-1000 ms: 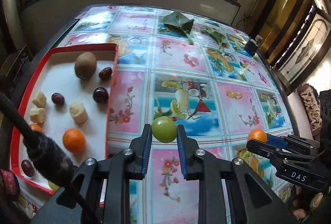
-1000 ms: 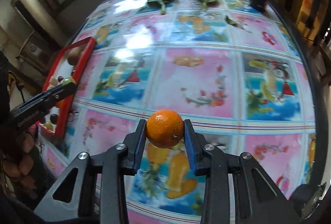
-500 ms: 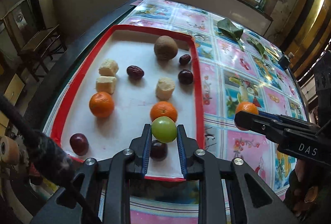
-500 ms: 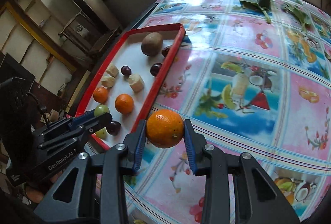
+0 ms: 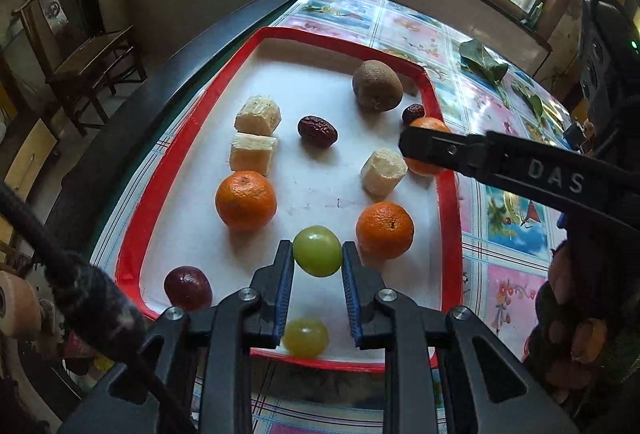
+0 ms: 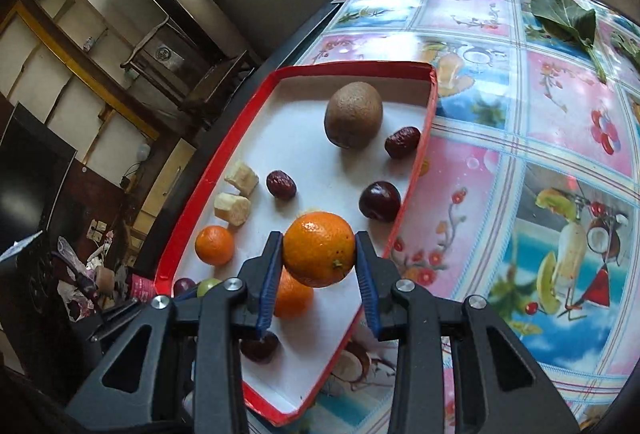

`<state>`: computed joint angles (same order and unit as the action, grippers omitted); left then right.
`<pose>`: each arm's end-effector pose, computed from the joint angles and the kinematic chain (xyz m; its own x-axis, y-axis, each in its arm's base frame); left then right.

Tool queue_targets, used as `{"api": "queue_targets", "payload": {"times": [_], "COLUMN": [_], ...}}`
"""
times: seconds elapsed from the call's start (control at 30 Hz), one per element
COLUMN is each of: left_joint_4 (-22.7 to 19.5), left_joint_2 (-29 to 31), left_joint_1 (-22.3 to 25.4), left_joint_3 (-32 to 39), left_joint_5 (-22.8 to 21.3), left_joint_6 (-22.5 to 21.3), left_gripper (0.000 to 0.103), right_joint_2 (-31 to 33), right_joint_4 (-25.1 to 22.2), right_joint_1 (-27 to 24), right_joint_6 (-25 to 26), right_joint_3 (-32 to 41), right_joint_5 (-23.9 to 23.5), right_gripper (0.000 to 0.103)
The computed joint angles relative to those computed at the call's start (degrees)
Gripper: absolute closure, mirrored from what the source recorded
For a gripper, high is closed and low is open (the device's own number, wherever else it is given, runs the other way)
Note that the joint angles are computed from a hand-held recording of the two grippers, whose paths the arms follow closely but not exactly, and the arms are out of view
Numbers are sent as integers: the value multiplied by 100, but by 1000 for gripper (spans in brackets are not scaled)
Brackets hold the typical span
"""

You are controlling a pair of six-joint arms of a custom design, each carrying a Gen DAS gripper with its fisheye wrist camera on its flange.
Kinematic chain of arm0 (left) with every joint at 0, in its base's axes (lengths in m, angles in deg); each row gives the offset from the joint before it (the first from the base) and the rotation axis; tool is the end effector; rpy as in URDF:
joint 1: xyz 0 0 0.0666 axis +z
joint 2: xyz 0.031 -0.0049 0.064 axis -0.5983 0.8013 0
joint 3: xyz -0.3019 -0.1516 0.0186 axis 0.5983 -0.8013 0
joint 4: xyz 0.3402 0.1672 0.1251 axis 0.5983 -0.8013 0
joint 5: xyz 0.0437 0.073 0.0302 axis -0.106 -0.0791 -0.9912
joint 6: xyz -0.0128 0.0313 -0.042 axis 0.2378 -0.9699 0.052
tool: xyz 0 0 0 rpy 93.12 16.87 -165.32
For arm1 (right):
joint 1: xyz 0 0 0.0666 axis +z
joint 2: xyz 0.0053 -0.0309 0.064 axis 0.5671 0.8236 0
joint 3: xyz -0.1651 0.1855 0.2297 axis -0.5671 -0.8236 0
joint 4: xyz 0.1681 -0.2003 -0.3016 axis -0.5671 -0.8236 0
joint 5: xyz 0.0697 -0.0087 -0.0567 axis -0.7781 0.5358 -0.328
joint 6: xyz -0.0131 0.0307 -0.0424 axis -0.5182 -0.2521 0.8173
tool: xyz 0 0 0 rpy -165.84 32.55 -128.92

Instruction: Organize fruits

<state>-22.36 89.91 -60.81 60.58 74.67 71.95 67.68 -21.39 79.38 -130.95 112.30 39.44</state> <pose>0.4377 -0.2013 0.2957 -0.8285 0.2596 -0.4961 0.3852 0.9073 -0.1684 0.4352 0.4237 0.3225 -0.8072 0.3326 -0.4876 0.0698 0.8741 0.4807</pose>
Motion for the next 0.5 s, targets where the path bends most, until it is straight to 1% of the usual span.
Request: {"api": "queue_targets", "payload": {"times": [0.13, 0.2, 0.37, 0.5], "left_joint_4": [-29, -45, -37, -26], "left_joint_2": [98, 138, 195, 215], "left_joint_1": [16, 26, -23, -50], "left_joint_3": [76, 97, 103, 92], "left_joint_5": [-26, -49, -227, -352], "left_joint_6": [-31, -11, -37, -9], "left_gripper": [80, 80, 80, 80], "right_joint_2": [514, 775, 1094, 1201], "right_joint_4": [-296, -574, -738, -766], "right_joint_1": [-54, -71, -195, -255], "right_joint_6": [290, 389, 440, 485], "right_joint_3": [702, 1065, 1399, 1465], "right_joint_5": [221, 421, 273, 137], "right_gripper": [65, 65, 65, 64]}}
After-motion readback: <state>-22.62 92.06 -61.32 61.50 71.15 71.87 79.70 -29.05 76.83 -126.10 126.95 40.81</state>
